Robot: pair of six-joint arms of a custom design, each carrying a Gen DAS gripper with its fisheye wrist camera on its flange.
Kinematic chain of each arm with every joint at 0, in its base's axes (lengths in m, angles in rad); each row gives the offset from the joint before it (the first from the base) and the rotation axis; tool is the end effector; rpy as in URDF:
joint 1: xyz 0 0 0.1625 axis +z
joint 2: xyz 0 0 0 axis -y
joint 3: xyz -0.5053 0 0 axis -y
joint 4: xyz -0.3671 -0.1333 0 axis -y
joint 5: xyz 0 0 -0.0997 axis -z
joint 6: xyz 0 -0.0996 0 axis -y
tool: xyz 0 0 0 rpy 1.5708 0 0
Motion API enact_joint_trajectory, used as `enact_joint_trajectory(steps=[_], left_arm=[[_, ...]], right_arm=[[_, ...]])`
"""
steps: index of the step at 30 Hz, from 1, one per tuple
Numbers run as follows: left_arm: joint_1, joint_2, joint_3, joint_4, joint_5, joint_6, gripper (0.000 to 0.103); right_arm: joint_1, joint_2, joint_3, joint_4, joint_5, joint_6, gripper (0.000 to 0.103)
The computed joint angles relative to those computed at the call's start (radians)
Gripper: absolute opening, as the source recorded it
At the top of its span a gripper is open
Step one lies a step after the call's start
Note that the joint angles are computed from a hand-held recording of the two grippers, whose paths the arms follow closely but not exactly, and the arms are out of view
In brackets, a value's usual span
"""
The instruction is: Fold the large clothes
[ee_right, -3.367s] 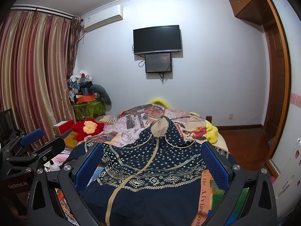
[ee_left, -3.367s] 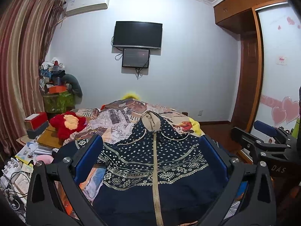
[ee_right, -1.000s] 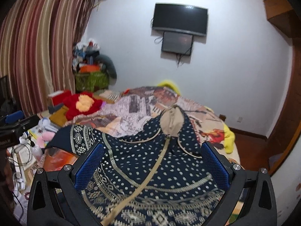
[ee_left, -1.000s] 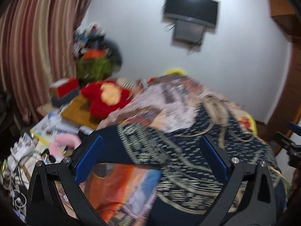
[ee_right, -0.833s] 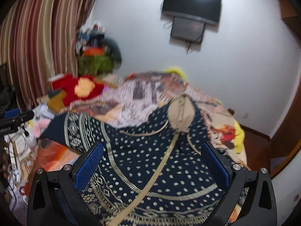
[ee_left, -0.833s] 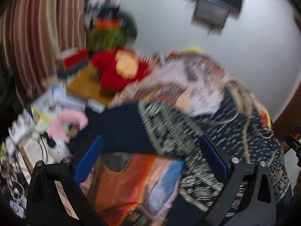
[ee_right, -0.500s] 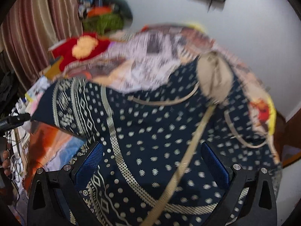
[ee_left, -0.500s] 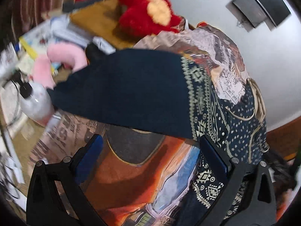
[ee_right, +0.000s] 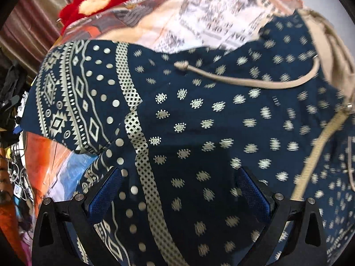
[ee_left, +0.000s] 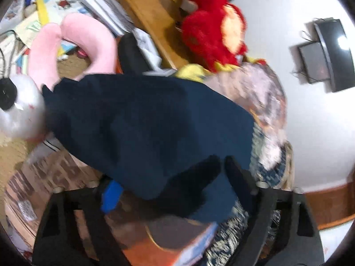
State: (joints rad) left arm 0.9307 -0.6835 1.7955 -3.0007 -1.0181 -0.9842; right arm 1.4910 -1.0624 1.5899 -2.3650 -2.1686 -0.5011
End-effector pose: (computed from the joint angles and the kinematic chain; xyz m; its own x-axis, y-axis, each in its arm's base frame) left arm -0.2547 -0.6527 0.1031 -0.9046 -0.4260 -0.0157 -0.3361 0.7355 -0.5883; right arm 0.0227 -0.6850 0.3660 -0.7492 -0.2745 0.6028 -0.3227 0.9460 0.0297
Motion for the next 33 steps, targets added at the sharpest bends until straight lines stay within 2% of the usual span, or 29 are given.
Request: enact_joint_trajectory(steps=[1,2,3,4,5,6,8,10,13,16,19,23,25,28,33], left_arm=[[0.0,0.002,-0.01,0.019,0.018,-0.004,0.07],[-0.002,0.005,-0.022,0.033,0.038,0.001,0.064],[-0.009,0.008,-0.035,0.05,0.071,0.005,0.051],[-0.017,0.01,-0.047,0.071,0.102,0.011,0.044],[-0.029,0.014,-0.07,0.116,0.144,0.02,0.027],[-0.043,0.018,-0.094,0.168,0.188,0.027,0.015],[-0.07,0.026,-0.135,0.24,0.262,0.056,0.01],[-0.105,0.036,-0.169,0.28,0.332,0.101,0.006],[-0.161,0.053,-0.207,0.255,0.413,0.22,0.006],[-0.218,0.088,-0.267,0.192,0.458,0.376,0.006],[-0.26,0.138,-0.354,0.129,0.424,0.535,0.006],[-0.294,0.216,-0.501,0.165,0.301,0.638,0.006],[-0.301,0.26,-0.576,0.224,0.238,0.65,0.006],[-0.311,0.348,-0.706,0.348,0.152,0.66,0.006],[-0.311,0.481,-0.881,0.57,0.025,0.632,0.006]], right_arm=[[-0.004,0.007,-0.009,0.014,0.003,0.011,0.103],[-0.005,0.014,-0.007,-0.003,-0.004,0.002,0.103],[-0.003,0.018,-0.009,-0.009,-0.012,-0.011,0.103],[0.0,0.023,-0.011,-0.015,-0.023,-0.027,0.103],[0.004,0.027,-0.01,-0.024,-0.036,-0.045,0.103],[0.008,0.029,-0.01,-0.03,-0.047,-0.058,0.103],[0.012,0.037,-0.001,-0.059,-0.068,-0.091,0.103],[0.013,0.035,-0.002,-0.052,-0.066,-0.086,0.103],[0.011,0.015,-0.017,0.03,-0.019,-0.005,0.103],[-0.001,-0.016,-0.046,0.111,0.038,0.056,0.103],[-0.004,-0.058,-0.035,0.1,0.059,0.052,0.103],[-0.008,-0.135,-0.012,0.066,0.089,0.017,0.103],[-0.016,-0.182,0.002,0.066,0.116,0.021,0.103],[-0.041,-0.216,-0.069,0.115,0.146,0.008,0.103],[-0.079,-0.293,-0.058,0.084,0.136,-0.023,0.103]])
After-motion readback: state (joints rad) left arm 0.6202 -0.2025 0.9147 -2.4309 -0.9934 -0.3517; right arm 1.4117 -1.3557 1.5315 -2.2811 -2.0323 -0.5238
